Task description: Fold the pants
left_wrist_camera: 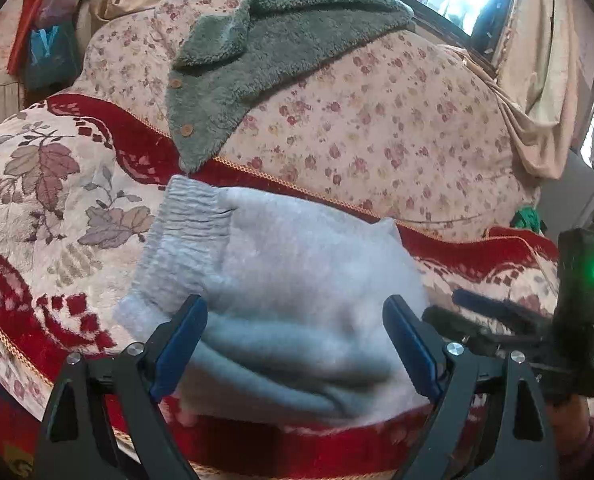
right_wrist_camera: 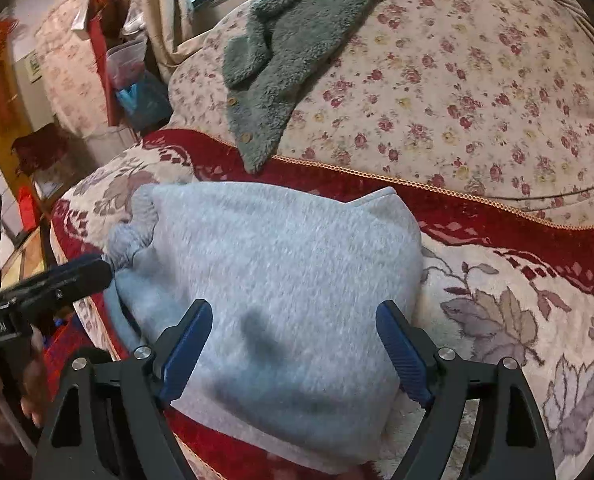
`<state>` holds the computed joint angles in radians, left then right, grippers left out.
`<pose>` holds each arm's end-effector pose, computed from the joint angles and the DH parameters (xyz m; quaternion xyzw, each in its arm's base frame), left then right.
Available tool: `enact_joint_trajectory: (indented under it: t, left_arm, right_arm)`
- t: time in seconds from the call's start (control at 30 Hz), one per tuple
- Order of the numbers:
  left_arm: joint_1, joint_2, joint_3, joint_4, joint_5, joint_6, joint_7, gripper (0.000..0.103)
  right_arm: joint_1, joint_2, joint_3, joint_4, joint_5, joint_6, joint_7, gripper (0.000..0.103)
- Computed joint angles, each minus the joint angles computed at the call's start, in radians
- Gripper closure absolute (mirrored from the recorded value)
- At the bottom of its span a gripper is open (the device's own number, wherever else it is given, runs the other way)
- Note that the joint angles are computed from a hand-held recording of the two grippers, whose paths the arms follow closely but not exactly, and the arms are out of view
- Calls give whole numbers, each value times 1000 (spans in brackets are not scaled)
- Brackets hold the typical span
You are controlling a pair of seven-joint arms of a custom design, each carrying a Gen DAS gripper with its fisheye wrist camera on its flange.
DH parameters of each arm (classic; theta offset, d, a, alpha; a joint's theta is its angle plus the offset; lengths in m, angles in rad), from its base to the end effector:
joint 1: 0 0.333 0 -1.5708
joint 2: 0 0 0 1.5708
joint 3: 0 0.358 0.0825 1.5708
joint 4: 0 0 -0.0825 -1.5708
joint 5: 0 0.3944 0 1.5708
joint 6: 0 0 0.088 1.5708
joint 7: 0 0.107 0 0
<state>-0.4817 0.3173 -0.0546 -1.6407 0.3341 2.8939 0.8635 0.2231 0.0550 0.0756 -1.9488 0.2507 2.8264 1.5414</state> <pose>0.6152 -0.3810 0.5798 -0.5963 0.6597 -0.4233 0.1735 0.6083 0.1730 0.5856 -0.6844 0.6060 -0.1727 0.3669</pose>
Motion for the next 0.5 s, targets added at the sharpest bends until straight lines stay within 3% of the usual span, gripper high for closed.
enact_joint_trajectory:
  t: [0.1, 0.17, 0.3, 0.43, 0.5]
  left_arm:
    - [-43, 14, 45, 34, 76, -43, -60, 14]
    - [-26, 16, 31, 40, 84, -57, -47, 14]
    - [114, 17, -100, 18, -131, -35, 162, 2]
    - [265, 51, -254, 25, -438, -23, 406, 0]
    - [275, 70, -262, 43, -494, -33, 465, 0]
  right_arm:
    - [-2, -3, -4, -2, -9, -7, 14, 14]
    - [-13, -10, -1, -14, 69, -5, -47, 14]
    - [-47, -5, -16, -8, 259, -62, -173, 8]
    - [-87, 25, -23, 15, 435, -124, -257, 3]
    - [-117, 53, -17, 41, 579, -178, -326, 2]
